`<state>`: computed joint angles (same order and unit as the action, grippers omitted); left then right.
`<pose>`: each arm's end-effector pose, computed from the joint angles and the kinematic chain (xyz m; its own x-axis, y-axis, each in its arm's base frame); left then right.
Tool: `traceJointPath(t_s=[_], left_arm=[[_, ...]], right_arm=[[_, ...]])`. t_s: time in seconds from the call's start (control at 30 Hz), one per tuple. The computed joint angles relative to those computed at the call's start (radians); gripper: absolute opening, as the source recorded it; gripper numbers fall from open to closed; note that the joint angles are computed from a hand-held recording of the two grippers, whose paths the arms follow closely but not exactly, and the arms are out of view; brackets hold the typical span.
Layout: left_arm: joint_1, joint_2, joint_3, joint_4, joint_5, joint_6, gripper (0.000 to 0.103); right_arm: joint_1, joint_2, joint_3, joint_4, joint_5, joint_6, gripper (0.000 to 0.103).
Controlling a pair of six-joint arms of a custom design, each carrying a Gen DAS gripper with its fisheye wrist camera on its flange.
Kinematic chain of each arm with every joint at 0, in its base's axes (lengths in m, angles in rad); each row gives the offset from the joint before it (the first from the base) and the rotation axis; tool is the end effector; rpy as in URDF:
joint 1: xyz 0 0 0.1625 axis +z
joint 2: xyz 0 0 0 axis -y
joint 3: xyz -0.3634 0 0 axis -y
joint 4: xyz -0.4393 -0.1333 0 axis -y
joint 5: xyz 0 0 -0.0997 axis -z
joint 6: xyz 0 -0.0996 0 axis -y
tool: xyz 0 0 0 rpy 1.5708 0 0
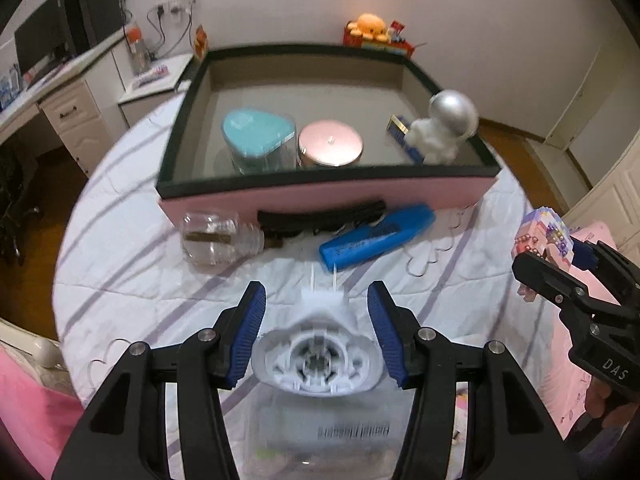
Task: Organize rigid objects
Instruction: 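Grasp the white plug adapter with the left tool while the right tool grasps the pink block figure, then lift the adapter and block figure and carry both toward the pink box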
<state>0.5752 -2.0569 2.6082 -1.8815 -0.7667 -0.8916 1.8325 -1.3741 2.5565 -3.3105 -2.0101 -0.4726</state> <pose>-0.1274 -0.3270 0.1628 -0.7807 0.0132 -0.6248 0.3303 0.8575 -0.3946 0.1835 -0.3336 0.0885 -0.7303 -0.3882 0.5621 -0.6200 0.7222 -0.3066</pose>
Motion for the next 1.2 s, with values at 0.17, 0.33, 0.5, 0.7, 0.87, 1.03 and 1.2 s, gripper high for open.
traceJointPath(t_s=[0.17,0.33,0.5,0.7,0.87,1.03,1.2], left_arm=[[-0.080,-0.093,0.009,0.107,0.018,-0.062,0.001],[0.001,-0.019,0.003,0.044,-0.005,-0.019,0.001],[0.017,-0.008,0.014,0.063,0.009,-0.054,0.012],[0.004,0.063,-0.024,0.079,-0.011,-0.066,0.017],[-0.015,0.056,-0.040,0.110,-0.033,-0.099,0.028],[-0.043,0.033,-0.042,0.150,-0.046,-0.125,0.037],[-0.200,-0.125,0.015,0.293,0.114,-0.257,0.103]], right_arm=[[0.049,-0.062,0.037,-0.028,-0.010,0.000,0.059],[0.078,-0.101,0.077,-0.065,-0.014,-0.002,0.059],[0.053,-0.128,0.102,-0.041,-0.009,0.013,0.060],[0.030,-0.115,0.088,-0.023,-0.001,0.017,0.060],[0.017,-0.118,0.085,-0.020,0.012,0.012,0.060],[-0.005,-0.120,0.083,-0.009,0.019,0.017,0.060],[-0.021,-0.132,0.086,0.008,0.029,0.018,0.060]])
